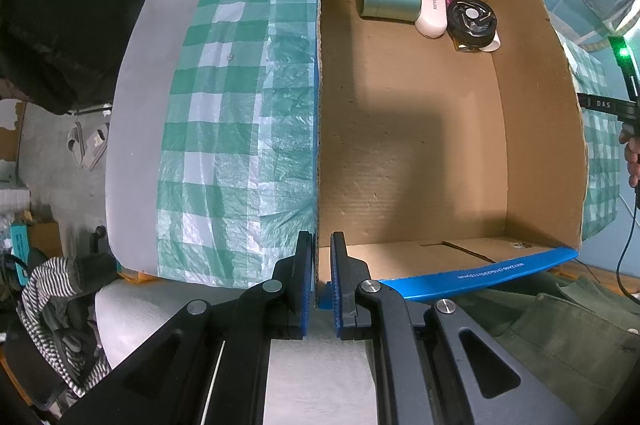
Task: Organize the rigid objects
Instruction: 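Grasp the white octagonal case with the right gripper and lift, then carry the octagonal case into the box and release it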
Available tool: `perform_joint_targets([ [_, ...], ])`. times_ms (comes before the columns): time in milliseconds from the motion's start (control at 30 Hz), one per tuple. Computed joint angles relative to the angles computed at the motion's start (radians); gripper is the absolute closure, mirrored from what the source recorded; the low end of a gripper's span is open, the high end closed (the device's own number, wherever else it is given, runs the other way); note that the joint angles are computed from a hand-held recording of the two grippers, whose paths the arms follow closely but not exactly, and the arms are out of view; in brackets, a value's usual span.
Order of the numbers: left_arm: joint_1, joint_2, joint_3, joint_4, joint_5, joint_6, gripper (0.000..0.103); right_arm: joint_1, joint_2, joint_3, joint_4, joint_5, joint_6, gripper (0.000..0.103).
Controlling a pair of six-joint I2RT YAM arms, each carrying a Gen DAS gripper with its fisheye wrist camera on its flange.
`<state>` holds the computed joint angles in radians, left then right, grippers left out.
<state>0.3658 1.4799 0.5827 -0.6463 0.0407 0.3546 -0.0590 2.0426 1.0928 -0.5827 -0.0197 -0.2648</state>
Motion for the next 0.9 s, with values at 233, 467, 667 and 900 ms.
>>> perform_joint_targets([
  [233, 0.003, 0.006, 0.002, 0.002, 0.002, 0.007, 0.095, 0.016, -0.058, 0.023, -0.054, -0.031, 0.004, 0.05],
  [467, 0.003, 0.006, 0.002, 0.003, 0.003, 0.006, 0.095, 0.059, -0.105, 0.062, -0.112, -0.06, 0.012, 0.05],
  [667, -0.001, 0.008, 0.005, 0.002, 0.004, 0.001, 0.095, 0.102, -0.128, 0.116, -0.159, -0.083, 0.022, 0.05],
  [900, 0.001, 0.009, 0.007, 0.001, 0.005, 0.003, 0.095, 0.167, -0.129, 0.189, -0.196, -0.105, 0.033, 0.05],
])
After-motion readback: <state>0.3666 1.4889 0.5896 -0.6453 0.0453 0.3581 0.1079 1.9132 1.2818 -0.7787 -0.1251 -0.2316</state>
